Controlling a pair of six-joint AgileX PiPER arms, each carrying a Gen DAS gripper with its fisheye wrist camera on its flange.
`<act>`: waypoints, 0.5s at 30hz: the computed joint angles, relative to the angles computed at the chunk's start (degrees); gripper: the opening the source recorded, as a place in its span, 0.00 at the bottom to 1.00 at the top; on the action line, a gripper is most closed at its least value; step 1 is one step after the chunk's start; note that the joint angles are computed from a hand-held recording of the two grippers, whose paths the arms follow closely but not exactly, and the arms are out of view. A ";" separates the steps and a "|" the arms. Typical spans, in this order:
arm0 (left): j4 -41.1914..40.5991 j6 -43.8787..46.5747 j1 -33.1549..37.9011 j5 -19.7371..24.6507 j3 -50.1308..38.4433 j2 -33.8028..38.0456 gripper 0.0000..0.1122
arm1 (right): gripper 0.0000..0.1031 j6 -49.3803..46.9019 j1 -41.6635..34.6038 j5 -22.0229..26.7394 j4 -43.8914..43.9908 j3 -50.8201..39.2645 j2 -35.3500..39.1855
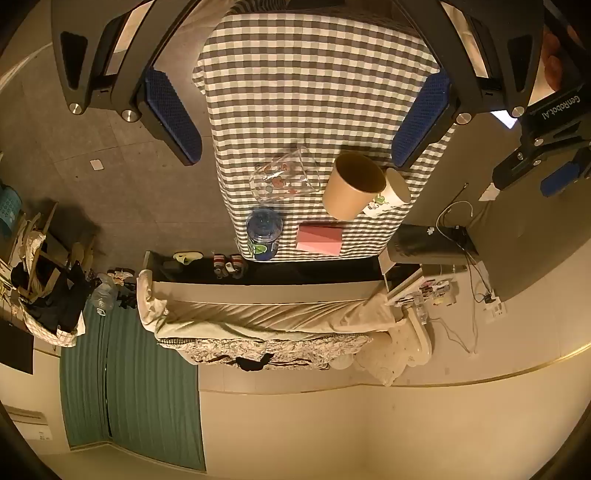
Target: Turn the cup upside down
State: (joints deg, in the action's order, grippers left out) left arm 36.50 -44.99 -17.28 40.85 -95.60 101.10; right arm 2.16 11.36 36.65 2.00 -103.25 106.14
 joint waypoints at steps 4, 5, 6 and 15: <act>0.65 -0.55 -0.57 0.38 -0.48 0.27 0.92 | 1.00 0.22 0.17 0.05 -0.27 -0.07 0.04; -1.47 0.76 0.67 -0.46 0.01 -0.47 0.92 | 1.00 0.21 0.15 0.22 -0.17 -0.14 0.06; -1.29 0.91 0.59 -0.22 -0.09 -0.48 0.92 | 1.00 0.15 0.11 0.31 -0.01 -0.15 0.03; -1.46 1.58 0.93 0.03 -0.15 -0.64 0.92 | 1.00 0.51 -0.07 0.73 -0.79 -0.35 0.55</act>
State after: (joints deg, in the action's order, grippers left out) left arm 35.05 -43.41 -16.35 40.87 -95.75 100.46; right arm 2.67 11.29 37.38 1.21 -103.60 106.69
